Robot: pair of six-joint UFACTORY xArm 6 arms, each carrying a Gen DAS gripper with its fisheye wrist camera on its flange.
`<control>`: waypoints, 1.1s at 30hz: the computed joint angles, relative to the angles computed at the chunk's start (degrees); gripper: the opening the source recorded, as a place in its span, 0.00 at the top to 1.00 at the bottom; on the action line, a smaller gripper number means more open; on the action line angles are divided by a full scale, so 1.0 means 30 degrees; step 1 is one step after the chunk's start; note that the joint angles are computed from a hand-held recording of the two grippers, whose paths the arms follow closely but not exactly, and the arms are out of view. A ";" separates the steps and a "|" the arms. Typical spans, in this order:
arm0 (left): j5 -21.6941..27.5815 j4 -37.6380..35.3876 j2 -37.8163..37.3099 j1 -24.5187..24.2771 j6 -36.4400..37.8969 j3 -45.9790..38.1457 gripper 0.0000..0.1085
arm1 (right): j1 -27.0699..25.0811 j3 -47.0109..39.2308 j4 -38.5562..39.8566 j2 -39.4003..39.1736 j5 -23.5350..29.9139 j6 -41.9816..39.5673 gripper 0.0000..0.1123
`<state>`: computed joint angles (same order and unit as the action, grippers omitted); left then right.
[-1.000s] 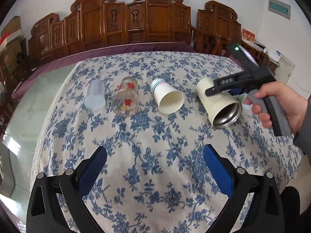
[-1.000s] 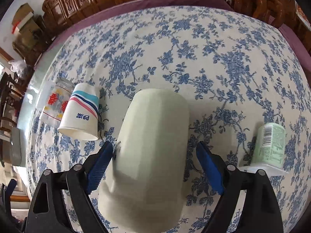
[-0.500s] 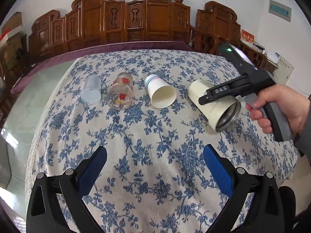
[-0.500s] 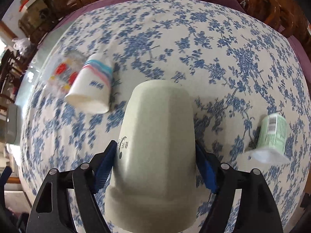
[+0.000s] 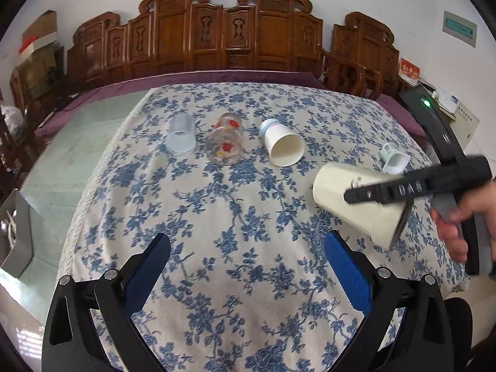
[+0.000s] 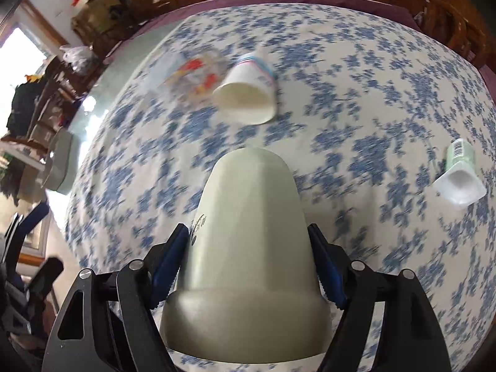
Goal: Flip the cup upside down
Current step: 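Close the right gripper on the cream cup and lift it off the table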
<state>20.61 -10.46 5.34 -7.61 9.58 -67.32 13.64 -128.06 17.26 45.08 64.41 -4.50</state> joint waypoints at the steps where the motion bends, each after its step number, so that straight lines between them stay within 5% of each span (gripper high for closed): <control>1: -0.0075 0.0040 -0.0167 0.0083 -0.0037 0.0166 0.12 | 0.0210 0.1195 0.0083 -0.0718 -0.0650 -0.0272 0.30; 13: -0.0077 0.0664 -0.0843 0.0789 -0.0541 0.0694 0.12 | 0.1617 0.8721 -0.0550 -0.4287 -0.5876 0.0041 0.30; 20: 0.0205 0.1237 -0.0624 0.0682 -0.1049 0.0433 0.12 | 0.1479 1.2309 0.1509 -0.6758 -0.8914 -0.1486 0.31; 33: 0.1851 0.1585 0.1987 -0.1379 -0.2346 -0.2472 0.12 | 0.1117 2.2674 0.3982 -1.3316 -1.8531 -0.5169 0.26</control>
